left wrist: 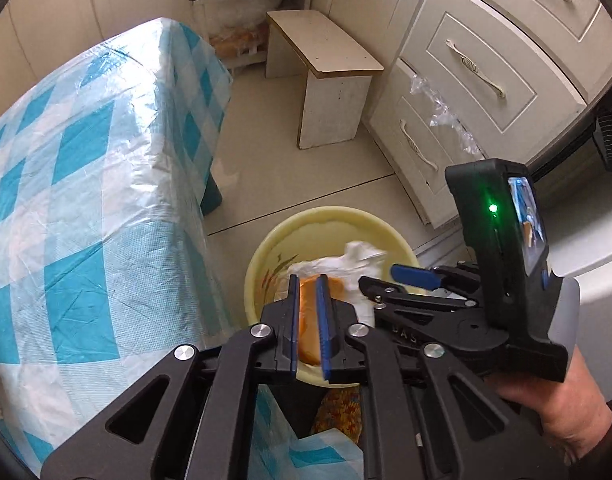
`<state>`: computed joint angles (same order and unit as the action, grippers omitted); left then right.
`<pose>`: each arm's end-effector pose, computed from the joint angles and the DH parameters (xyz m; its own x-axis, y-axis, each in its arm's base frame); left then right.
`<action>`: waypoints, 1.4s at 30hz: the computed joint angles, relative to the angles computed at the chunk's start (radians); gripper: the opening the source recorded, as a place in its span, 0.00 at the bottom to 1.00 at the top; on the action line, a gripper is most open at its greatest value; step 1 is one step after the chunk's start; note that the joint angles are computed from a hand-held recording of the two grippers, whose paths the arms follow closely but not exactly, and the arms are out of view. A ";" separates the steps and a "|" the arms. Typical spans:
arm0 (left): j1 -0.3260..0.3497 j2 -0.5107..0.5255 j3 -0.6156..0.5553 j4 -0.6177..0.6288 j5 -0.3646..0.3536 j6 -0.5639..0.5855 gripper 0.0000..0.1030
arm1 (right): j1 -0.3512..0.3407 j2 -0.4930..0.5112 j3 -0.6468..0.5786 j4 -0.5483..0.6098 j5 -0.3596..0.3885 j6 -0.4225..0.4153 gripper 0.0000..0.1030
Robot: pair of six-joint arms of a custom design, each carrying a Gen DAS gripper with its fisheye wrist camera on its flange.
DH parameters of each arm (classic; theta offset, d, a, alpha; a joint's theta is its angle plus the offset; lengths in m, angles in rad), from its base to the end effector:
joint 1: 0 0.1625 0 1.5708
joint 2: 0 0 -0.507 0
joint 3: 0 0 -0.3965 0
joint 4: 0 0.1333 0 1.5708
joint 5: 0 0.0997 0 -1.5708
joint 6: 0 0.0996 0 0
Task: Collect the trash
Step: 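Open both tools to drop the peel and bag into the bucket, then move both tools back to the table toward the milk carton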
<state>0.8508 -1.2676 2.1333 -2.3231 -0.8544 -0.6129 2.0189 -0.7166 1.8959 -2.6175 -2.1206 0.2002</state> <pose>-0.1796 -0.5061 0.2585 -0.8006 0.0228 -0.5988 0.2379 0.9292 -0.2828 0.3424 -0.5247 0.0317 -0.8092 -0.2454 0.5339 -0.2740 0.9614 0.0266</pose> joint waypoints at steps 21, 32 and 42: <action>-0.162 -0.264 0.052 0.198 0.140 -0.145 0.68 | 0.138 -0.083 -0.018 -0.183 -0.084 -0.055 0.55; -0.310 -0.561 0.008 0.884 0.261 -0.607 0.77 | 0.327 -0.049 -0.041 -0.374 -0.053 -0.109 0.66; -0.423 -0.793 -0.134 1.653 0.200 -1.224 0.79 | 0.426 0.039 -0.090 -0.343 0.060 -0.138 0.68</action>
<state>0.4275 -2.0611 1.9996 -0.6697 -0.6541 -1.8374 2.4450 -0.6775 1.8058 -2.9603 -2.0610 0.0623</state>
